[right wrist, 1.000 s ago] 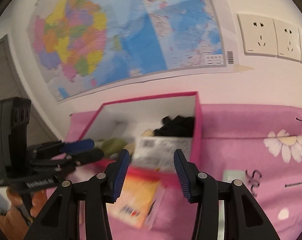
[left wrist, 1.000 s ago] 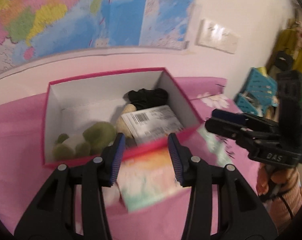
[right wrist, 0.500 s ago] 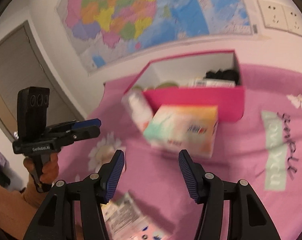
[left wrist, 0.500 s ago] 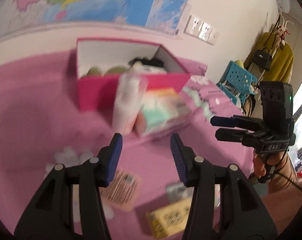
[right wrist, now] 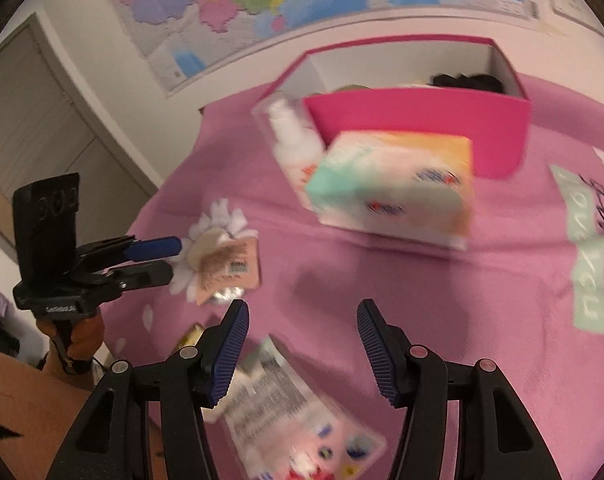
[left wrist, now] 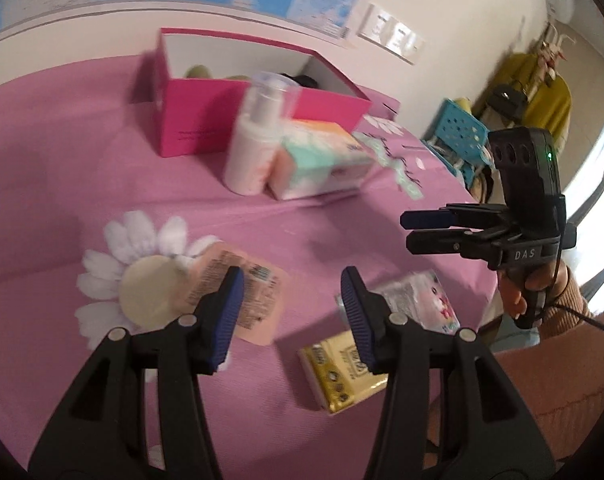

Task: Organize soft objects
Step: 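Move the right gripper back over the packets on the bedspread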

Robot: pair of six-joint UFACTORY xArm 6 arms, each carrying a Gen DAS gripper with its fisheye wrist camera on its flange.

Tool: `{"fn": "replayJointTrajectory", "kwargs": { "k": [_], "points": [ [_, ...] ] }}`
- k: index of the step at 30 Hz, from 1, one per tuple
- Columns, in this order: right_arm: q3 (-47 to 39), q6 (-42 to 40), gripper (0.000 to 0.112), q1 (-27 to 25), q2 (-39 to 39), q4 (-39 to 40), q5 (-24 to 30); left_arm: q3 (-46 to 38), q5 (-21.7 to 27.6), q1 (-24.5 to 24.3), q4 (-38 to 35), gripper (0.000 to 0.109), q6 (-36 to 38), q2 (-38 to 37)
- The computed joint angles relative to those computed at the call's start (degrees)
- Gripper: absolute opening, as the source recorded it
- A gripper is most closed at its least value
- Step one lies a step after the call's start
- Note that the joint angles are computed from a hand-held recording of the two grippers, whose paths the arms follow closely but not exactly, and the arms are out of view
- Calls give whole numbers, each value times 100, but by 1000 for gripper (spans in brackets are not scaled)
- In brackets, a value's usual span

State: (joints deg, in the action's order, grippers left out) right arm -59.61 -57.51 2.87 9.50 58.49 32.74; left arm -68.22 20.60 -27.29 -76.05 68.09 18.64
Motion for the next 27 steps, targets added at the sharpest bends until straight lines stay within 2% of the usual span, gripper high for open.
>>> {"fn": "replayJointTrajectory", "kwargs": {
  "k": [6,10,13,18,22,24,27],
  "points": [
    [441,-310,58,93,-296,235,143,132,-32,-148,70,52,-176,-33],
    [569,-719,58,166,-375,425,529,417,-265,-266,42,52,-350,-193],
    [645,-997,56,257,-431,411,718,623,-266,-296,113,52,-565,-317],
    [705,-1018,55,240,-423,391,533,813,-356,-406,401,52,-905,-424],
    [754,-756,56,179,-443,119,92,732,-124,-493,222,52,-486,-445],
    [699,-734,56,114,-395,29,108,627,-133,-567,407,52,-579,-346],
    [492,-540,56,175,-189,-592,208,449,-194,-621,924,52,-1030,-111]
  ]
}}
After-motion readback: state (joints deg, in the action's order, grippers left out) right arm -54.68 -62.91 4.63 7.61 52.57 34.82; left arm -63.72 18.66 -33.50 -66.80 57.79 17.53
